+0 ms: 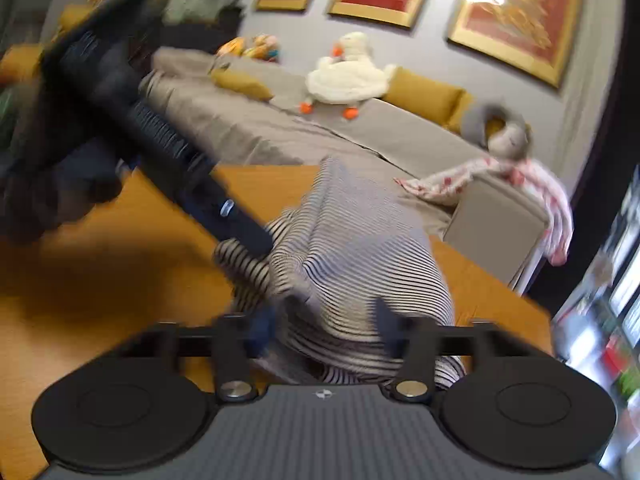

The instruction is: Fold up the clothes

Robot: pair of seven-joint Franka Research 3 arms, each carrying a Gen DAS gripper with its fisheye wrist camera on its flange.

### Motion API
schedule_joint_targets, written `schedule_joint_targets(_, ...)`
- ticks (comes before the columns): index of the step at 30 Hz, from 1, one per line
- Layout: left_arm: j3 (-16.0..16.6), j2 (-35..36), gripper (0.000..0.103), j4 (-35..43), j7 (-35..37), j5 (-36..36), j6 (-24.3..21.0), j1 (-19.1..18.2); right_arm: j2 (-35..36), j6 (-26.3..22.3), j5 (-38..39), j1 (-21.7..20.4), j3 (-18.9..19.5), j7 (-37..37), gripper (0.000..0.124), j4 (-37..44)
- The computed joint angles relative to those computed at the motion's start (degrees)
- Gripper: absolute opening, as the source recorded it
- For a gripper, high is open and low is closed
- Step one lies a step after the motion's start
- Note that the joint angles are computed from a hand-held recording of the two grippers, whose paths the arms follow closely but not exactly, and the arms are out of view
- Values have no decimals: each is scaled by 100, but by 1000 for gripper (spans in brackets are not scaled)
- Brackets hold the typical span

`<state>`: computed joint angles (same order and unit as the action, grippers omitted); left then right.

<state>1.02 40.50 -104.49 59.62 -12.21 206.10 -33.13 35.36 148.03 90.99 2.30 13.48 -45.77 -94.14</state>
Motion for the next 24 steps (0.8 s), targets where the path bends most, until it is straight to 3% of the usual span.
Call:
schedule_joint_targets(1, -19, 26, 37, 47, 25, 66, 13, 11, 32, -205, -301, -24, -61, 820, 13, 157)
schedule_joint_targets(3, -138, 109, 27, 188, 18, 255, 11, 105, 109, -398, -516, -105, -66, 1754, 9, 471)
schedule_joint_targets(6, -521, 425, 25, 623, -127, 854, 99, 436, 220, -1175, -1004, -311, -26, 3049, 8, 952)
schedule_joint_targets(10, -421, 747, 30, 1100, -130, 1027, -154, 306, 566, -2251, -1866, -392, -31, 4531, 8, 1691)
schedule_joint_targets(12, -238, 716, 32, 1026, -99, 952, -220, 157, 735, -2248, -2353, -272, -109, 4909, 8, 1853)
schedule_joint_targets(15, -281, 448, 53, 558, -1, 1204, -98, 242, 1050, -2215, -2938, -197, -168, 5475, 9, 2130)
schedule_joint_targets(17, -241, 199, 68, 178, 80, 1191, -5, 216, 1111, -2022, -3219, -189, -153, 5479, 9, 2076)
schedule_joint_targets(18, 8, 54, 81, -7, 211, 892, -11, -27, 1074, -1838, -3308, -189, -121, 5313, 9, 1935)
schedule_joint_targets(21, 639, -279, 81, -476, 668, -198, 235, -705, 663, -1282, -3208, -336, 137, 4147, 10, 1134)
schedule_joint_targets(24, 685, -418, 79, -557, 932, -700, 702, -779, 260, -890, -2990, -352, 268, 3128, 10, 497)
